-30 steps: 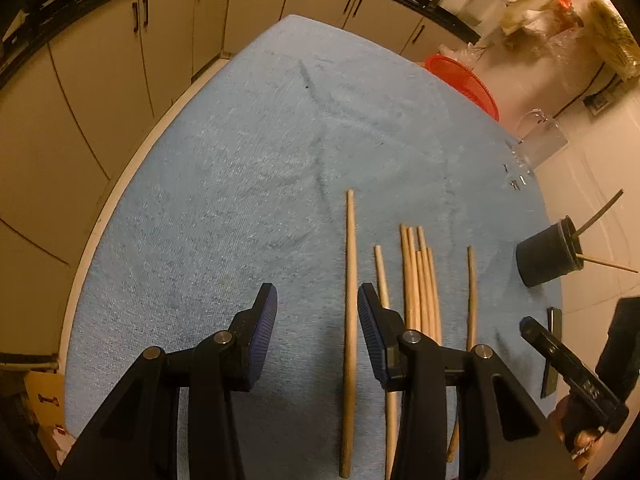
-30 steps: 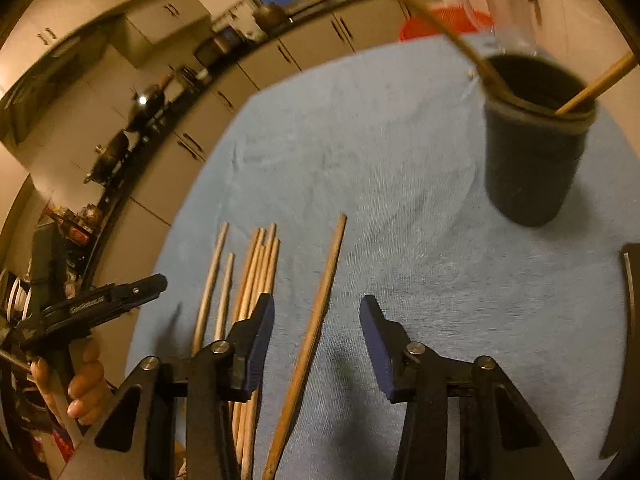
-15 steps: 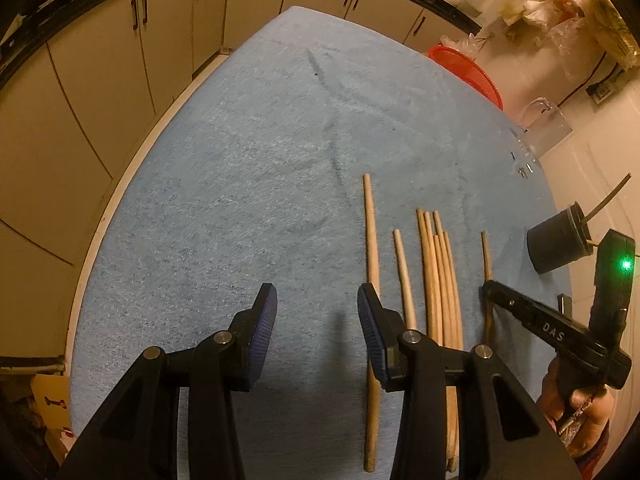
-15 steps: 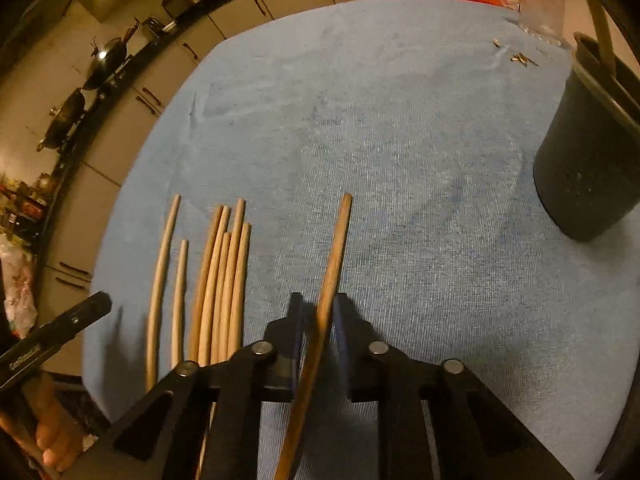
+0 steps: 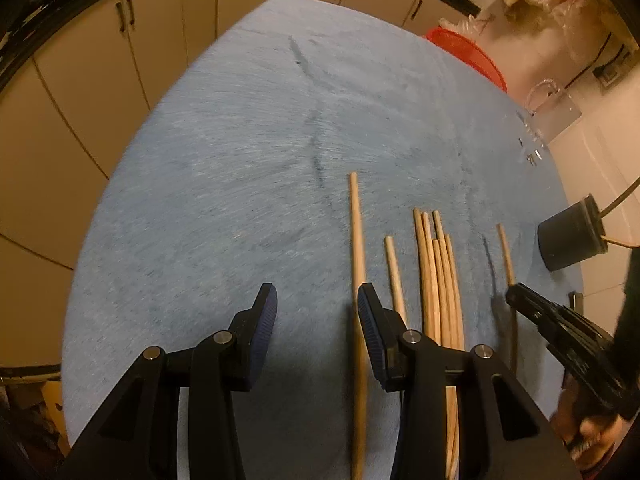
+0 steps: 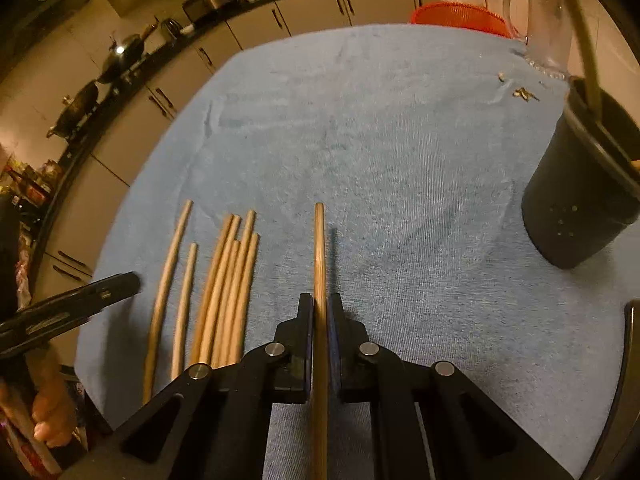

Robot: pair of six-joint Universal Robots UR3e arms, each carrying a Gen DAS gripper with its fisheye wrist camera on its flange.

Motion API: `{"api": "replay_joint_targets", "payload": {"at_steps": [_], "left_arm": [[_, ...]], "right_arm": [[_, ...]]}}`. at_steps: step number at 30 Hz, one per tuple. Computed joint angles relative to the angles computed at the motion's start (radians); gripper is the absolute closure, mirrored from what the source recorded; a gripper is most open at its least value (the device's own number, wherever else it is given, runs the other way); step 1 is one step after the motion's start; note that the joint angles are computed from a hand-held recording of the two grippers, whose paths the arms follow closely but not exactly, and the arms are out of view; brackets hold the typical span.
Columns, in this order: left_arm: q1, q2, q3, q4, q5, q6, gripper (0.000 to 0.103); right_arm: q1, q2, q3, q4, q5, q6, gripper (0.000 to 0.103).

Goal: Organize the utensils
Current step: 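Grasp a chopstick with the right gripper while the left gripper grasps another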

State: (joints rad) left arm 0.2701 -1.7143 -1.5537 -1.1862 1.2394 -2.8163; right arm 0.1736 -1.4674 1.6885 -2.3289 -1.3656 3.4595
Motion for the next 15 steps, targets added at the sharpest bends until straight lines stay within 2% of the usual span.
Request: {"api": "replay_joint_targets", "payload": {"at_steps": [5, 12, 15], "left_arm": [[-0.081, -0.103, 0.076, 0.055, 0.085, -0.063, 0.063], [-0.15, -0.154, 0.137, 0.068, 0.155, -0.062, 0.063], [-0.167, -0.138, 0.104, 0.108, 0.197, -0.067, 0.073]], "right_arm": [[-0.021, -0.044, 0.052, -0.03, 0.035, -0.008, 0.095], [-0.016, -0.056, 0.064, -0.053, 0.04, -0.001, 0.095], [-0.012, -0.046, 0.057, -0.057, 0.041, 0.0, 0.095]]}}
